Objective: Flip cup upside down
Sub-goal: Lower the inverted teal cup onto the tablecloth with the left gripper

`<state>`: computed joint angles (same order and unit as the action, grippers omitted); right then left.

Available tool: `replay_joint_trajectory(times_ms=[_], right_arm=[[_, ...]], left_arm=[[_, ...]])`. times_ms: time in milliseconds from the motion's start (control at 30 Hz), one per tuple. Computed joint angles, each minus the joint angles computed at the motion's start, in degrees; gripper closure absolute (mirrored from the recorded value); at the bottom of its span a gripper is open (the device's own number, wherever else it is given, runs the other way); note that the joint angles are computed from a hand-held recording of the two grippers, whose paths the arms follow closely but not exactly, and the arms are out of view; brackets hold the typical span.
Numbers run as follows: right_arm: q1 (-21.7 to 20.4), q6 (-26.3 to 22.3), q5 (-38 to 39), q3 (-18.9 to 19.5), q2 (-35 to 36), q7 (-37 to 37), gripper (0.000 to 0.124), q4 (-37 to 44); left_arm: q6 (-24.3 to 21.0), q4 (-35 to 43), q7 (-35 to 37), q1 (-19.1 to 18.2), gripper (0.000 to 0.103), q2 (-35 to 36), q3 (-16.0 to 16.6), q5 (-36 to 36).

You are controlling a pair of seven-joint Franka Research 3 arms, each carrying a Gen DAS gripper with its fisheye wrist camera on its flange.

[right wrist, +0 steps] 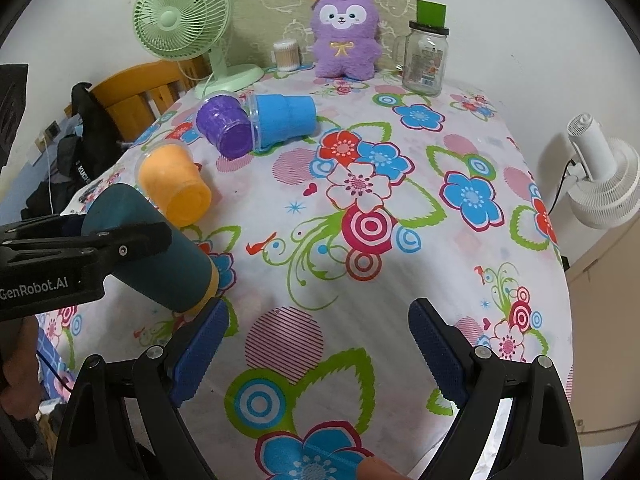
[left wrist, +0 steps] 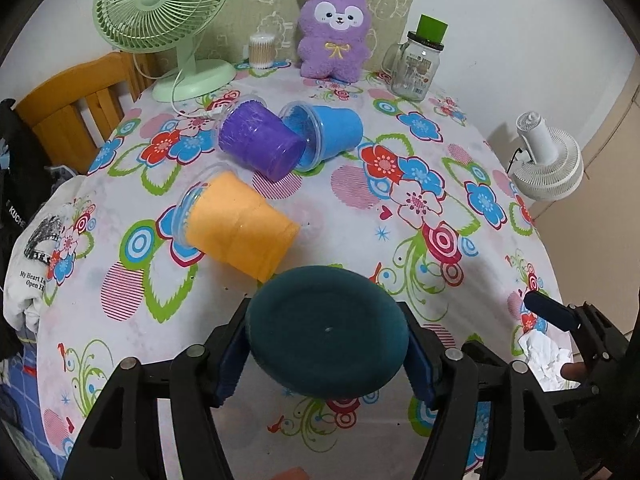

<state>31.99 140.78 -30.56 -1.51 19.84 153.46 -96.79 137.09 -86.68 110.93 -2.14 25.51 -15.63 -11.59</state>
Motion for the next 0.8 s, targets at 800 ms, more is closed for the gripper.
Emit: replay_joint_trajectory(times_ms=[800], right_arm=[[0.8, -1.2, -2.0, 0.0, -0.3, 1.1, 0.031, 0.8]], left_arm=[[2.3, -3.4, 2.5, 1.0, 0.02, -3.3, -0.4, -2.9]])
